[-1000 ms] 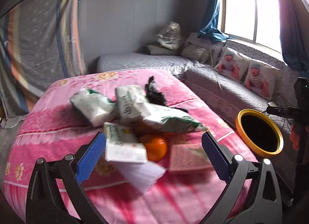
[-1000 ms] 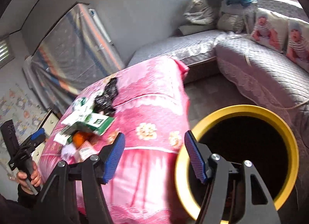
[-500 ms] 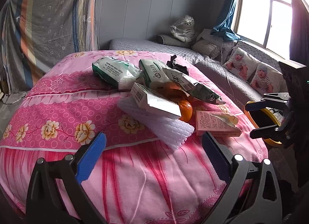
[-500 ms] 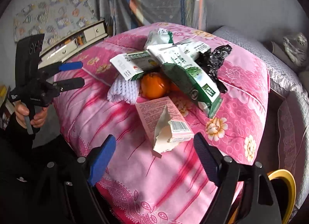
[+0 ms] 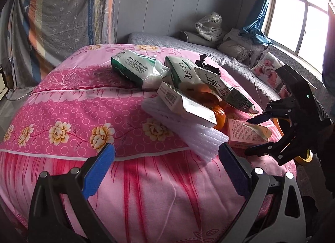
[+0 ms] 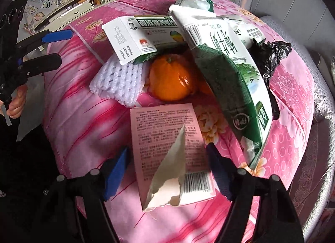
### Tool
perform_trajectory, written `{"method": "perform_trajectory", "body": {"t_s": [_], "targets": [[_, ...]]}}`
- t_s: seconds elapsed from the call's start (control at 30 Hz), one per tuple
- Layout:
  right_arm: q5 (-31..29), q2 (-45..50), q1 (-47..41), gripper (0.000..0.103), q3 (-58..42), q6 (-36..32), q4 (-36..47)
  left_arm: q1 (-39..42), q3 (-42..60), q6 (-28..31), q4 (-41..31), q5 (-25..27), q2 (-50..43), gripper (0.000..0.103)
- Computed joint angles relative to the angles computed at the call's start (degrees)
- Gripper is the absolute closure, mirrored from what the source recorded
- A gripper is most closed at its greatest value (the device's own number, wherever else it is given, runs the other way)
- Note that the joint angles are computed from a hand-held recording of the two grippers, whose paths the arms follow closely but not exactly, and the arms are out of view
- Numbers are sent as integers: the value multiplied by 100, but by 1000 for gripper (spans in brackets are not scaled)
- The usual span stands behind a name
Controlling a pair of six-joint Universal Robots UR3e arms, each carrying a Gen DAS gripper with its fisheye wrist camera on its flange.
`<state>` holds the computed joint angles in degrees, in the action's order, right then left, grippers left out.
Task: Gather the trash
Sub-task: 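Grasp the white-green medicine box with the left tool while the right tool grasps the pink torn box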
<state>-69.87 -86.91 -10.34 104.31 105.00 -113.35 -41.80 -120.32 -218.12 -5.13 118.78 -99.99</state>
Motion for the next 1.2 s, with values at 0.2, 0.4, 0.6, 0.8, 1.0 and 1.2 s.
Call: {"method": "perform_trajectory", "body": {"t_s": [0.2,0.4,0.6,0.8,1.0,1.2], "targets": [[303,160,-144,44,-328,115,494,153,168,73,-261,-114,15,8],[775,154,-761,49,-773,-270,1805,345,372,131,-531,-275,141,8],[945,-233,-1409,50,-413,-683,2130,452,637,225,-827,-464,155,8],[1042,-461,-1887,50,-250,-1099,2534,260,1585,615,-1314,-387,-459,8],[1150,-580,-2018,50,-116,-1232,2680,449,2620,990,-2150,-545,-1085,8],[1172,-593,-1923,49,-31,-1114,2615,665,3244,1182,-2758,-581,-1480,8]]}}
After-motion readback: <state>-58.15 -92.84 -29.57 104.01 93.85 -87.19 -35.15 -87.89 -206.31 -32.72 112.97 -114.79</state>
